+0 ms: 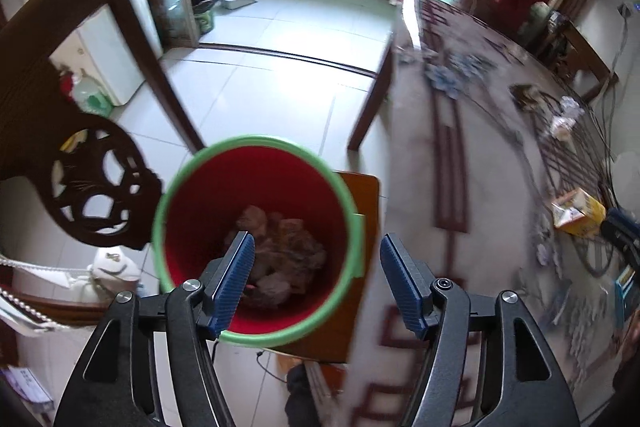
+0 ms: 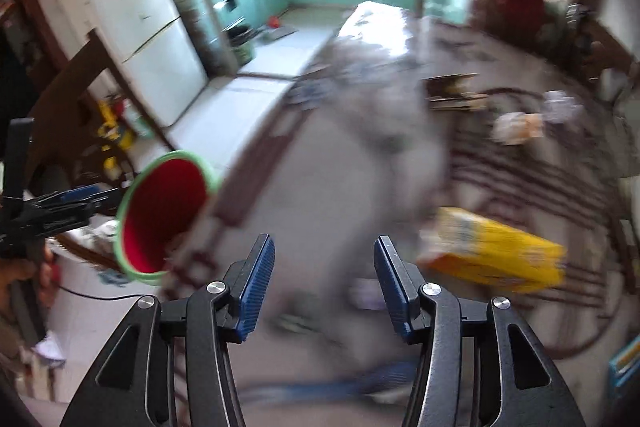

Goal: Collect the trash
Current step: 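Move both tools to the table and grasp the yellow drink carton with the right tool, then grasp the orange-and-white wrapper with the left tool while the right tool holds the carton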

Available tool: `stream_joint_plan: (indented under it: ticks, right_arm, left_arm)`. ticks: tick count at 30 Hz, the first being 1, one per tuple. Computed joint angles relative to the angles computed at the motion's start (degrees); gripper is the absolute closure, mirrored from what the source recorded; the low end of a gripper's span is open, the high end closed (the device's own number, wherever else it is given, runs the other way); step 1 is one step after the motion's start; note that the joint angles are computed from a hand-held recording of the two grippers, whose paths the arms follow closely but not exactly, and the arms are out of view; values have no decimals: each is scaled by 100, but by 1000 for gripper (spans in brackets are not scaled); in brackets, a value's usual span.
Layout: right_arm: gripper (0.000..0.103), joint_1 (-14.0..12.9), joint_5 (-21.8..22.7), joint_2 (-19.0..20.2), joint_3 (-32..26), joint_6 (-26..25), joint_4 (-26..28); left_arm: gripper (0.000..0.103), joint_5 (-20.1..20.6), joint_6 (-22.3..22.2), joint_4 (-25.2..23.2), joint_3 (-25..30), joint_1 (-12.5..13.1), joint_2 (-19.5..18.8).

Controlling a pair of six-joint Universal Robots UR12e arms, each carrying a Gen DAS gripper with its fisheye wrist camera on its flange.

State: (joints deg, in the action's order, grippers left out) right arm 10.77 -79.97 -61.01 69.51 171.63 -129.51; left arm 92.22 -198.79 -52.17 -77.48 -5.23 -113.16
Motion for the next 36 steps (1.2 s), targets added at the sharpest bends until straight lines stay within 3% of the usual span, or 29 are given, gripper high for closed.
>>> stream_joint_plan:
  ticks: [2, 4, 7, 11, 15, 18, 22, 24, 27, 30, 31, 32, 33, 36]
  right_arm:
    - [50, -118, -222, -160, 267, -409, -514]
    - [40, -224, -211, -215, 335, -885, -577]
    - [39, -358, -373, -189, 199, -1546, -42]
    - [39, -613, -63, 79, -196, -2436, 711]
    - [39, -648, -144, 455, -731, -3778, 1724]
    - [34, -631, -195, 595, -843, -4531, 1795]
    - [34, -621, -258, 997, -1517, -4498, 2877]
    - [34, -623, -277, 1065, -1575, -4452, 3028]
    - [33, -713, 36, 1134, -1637, -4162, 3368]
    - [37, -797, 285, 1013, -1364, -3963, 3098]
    - [44, -829, 393, 968, -1278, -3890, 3005]
    - [64, -886, 601, 895, -1137, -3749, 2822]
    - [68, -926, 723, 826, -1006, -3613, 2650]
    - [68, -1091, 1166, 601, -567, -2923, 1887]
  left_arm:
    - [38, -29, 32, -26, 117, -104, -71]
    - [38, -53, 58, -23, 232, -214, -141]
    - [37, -130, 65, -21, 417, -371, -249]
    - [34, -184, 137, -58, 664, -571, -393]
    - [33, -185, 180, -133, 887, -734, -514]
    - [32, -131, 157, -196, 1008, -835, -577]
    - [32, -49, 110, -347, 1131, -919, -642]
    - [32, 16, 132, -471, 1220, -956, -687]
    - [32, 127, 132, -548, 1328, -1002, -739]
    - [32, 170, 141, -680, 1525, -1020, -850]
    - [32, 187, 169, -719, 1617, -1034, -903]
    - [32, 203, 226, -751, 1742, -1049, -974]
    - [32, 206, 284, -755, 1832, -1058, -1025]
    - [32, 250, 583, -735, 2257, -1097, -1264]
